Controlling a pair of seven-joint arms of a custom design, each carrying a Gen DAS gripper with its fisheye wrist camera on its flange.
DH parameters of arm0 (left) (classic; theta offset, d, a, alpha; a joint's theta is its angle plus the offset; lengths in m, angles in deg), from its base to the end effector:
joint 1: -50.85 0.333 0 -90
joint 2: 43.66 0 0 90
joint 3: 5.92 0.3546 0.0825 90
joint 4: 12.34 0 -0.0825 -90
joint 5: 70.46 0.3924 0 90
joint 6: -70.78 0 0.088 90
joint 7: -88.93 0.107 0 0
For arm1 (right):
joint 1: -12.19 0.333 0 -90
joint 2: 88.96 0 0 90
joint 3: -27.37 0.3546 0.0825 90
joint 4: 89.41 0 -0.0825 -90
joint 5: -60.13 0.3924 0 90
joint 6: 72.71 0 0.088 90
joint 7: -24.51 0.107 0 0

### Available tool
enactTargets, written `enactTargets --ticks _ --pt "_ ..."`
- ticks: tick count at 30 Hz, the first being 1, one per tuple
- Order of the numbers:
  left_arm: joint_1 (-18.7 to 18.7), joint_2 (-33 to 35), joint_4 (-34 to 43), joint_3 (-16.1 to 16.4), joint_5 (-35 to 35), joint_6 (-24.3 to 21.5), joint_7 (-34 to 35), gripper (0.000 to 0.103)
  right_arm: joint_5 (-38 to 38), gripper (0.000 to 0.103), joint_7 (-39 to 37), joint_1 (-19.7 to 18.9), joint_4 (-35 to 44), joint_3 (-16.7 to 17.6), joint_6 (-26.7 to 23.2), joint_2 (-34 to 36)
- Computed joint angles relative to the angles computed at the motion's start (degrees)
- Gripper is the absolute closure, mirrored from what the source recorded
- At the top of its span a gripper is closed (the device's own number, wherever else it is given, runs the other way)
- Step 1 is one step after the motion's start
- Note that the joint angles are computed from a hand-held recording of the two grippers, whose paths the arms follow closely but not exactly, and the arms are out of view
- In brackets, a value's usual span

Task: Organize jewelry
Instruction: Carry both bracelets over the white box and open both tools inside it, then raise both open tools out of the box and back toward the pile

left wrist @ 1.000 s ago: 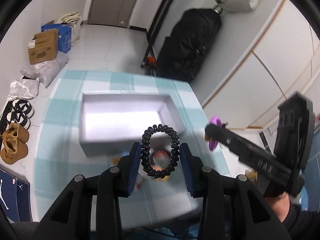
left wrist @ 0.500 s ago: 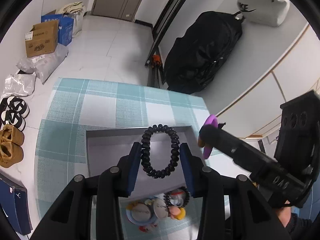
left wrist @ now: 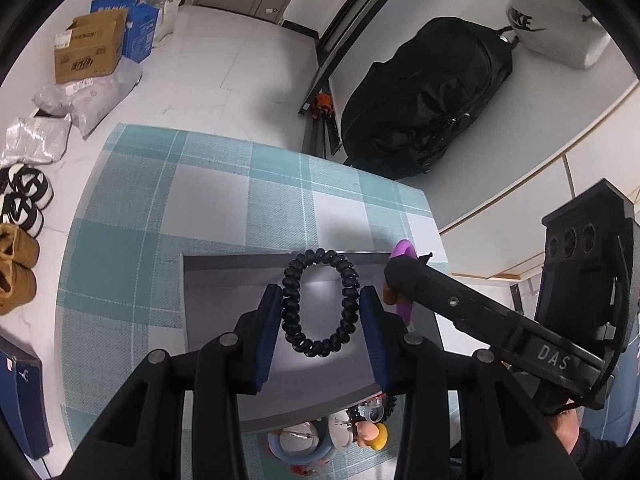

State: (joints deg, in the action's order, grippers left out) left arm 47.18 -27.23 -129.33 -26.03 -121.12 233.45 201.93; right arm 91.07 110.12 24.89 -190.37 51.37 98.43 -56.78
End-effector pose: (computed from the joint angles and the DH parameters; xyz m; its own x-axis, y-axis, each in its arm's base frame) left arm 0.6033 -0.2071 0.3822 -0.1066 -0.8523 0.5121 -0.9053 -0.1298 -0.4046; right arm 0.6330 0.3639 0.3639 0.2014 -0.8226 -0.5318 -0.8845 0.0805 -0.4595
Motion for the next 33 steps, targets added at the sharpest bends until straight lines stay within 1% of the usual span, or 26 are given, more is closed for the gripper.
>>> enactTargets --ticks 2,4,5,6,7,9,10,11,12,15,16,17,19,21,22,23,24,26,27,29,31,32,33 --pt "0.0 0.3 0.4 0.5 0.9 -1.9 -1.8 0.066 0.0 0.048 0.1 0.0 -0.2 0.1 0.2 -0.2" --pt "0.1 0.7 1.2 0.7 1.2 -4.1 -2.9 0.061 -0.7 0.045 0.7 0.8 -0.7 -0.9 0.4 -0.7" --pt "-0.2 0.7 1.2 1.2 2.0 -4.5 -4.2 0.060 -1.0 0.037 1.2 1.1 -1.0 -1.3 0.5 -1.1" --pt "-0.1 0.7 1.1 1.0 1.7 -4.5 -4.1 0.059 -0.7 0.030 1.0 0.7 -1.5 -0.8 1.0 -1.5" --pt "0.2 0.5 0.8 0.7 0.8 -4.2 -3.4 0.058 0.4 0.030 -0.2 -0.9 -2.4 1.1 2.5 -1.8" --pt "0.4 0.1 0.2 0.4 -0.5 -3.3 -2.4 0.055 1.0 0.026 -2.1 -2.8 -3.2 3.4 4.6 -2.0" --pt "0.4 -0.1 0.0 0.3 -1.1 -2.9 -1.9 0.050 0.5 0.026 -1.8 -2.5 -3.6 2.9 5.1 -2.5" --pt "0.3 -0.4 -0.3 0.1 -1.8 -1.9 -1.1 0.047 0.0 0.025 -1.5 -2.2 -4.3 2.6 6.1 -3.0" --pt "0.3 -0.7 -0.7 0.0 -2.5 -1.1 -0.3 0.044 -0.3 0.023 -1.2 -2.5 -4.9 2.7 7.3 -3.3" --pt "0.0 -1.5 -1.6 -0.6 -4.9 1.5 2.7 0.042 -1.5 0.020 -0.4 -4.4 -6.1 4.6 9.4 -3.5" --pt "-0.4 -1.8 -2.0 -0.4 -4.5 2.2 2.8 0.041 -2.3 0.019 0.3 -4.3 -6.5 4.3 9.9 -3.7" --pt "-1.1 -2.2 -2.5 -0.2 -3.5 3.3 2.7 0.040 -3.1 0.019 1.1 -4.2 -6.9 4.0 10.4 -3.9" --pt "-2.3 -2.6 -3.3 0.5 -1.0 5.1 1.4 0.040 -4.5 0.018 1.7 -5.2 -7.9 4.9 11.6 -4.3" --pt "-3.0 -3.1 -4.3 0.7 1.6 6.8 0.0 0.040 -6.1 0.014 2.3 -5.6 -9.0 5.3 12.9 -4.8" --pt "-3.5 -3.4 -4.8 1.0 3.4 7.4 -1.4 0.040 -7.2 0.012 1.9 -6.7 -9.7 6.6 13.8 -4.9" --pt "-4.4 -3.8 -5.4 1.7 6.0 8.3 -3.6 0.040 -8.3 0.009 2.0 -6.8 -10.2 6.6 14.3 -5.2" --pt "-4.9 -4.0 -6.0 2.1 8.2 9.1 -5.3 0.040 -9.3 0.008 2.2 -7.1 -10.8 6.9 14.9 -5.5" --pt "-7.7 -4.9 -7.9 4.5 16.0 12.4 -10.9 0.040 -11.2 0.006 2.5 -8.1 -12.5 7.9 17.3 -6.1" --pt "-9.5 -5.3 -8.7 6.3 20.1 13.8 -14.1 0.040 -11.8 0.004 3.0 -7.6 -13.6 7.3 18.4 -6.8" --pt "-14.0 -6.3 -10.5 11.2 28.5 15.8 -22.0 0.039 -13.1 0.001 4.2 -7.3 -15.2 6.6 20.1 -7.8" --pt "-15.0 -7.1 -11.9 12.3 31.3 17.5 -24.6 0.039 -13.8 0.000 5.1 -4.6 -17.1 3.6 22.6 -9.3" --pt "-17.4 -7.4 -12.8 15.2 35.5 18.2 -28.5 0.039 -14.4 0.000 5.3 -3.6 -17.9 2.3 23.6 -9.8" --pt "-20.2 -7.7 -13.4 18.5 39.3 18.5 -32.2 0.039 -14.3 0.000 5.0 -0.8 -18.7 -0.6 24.9 -10.6"
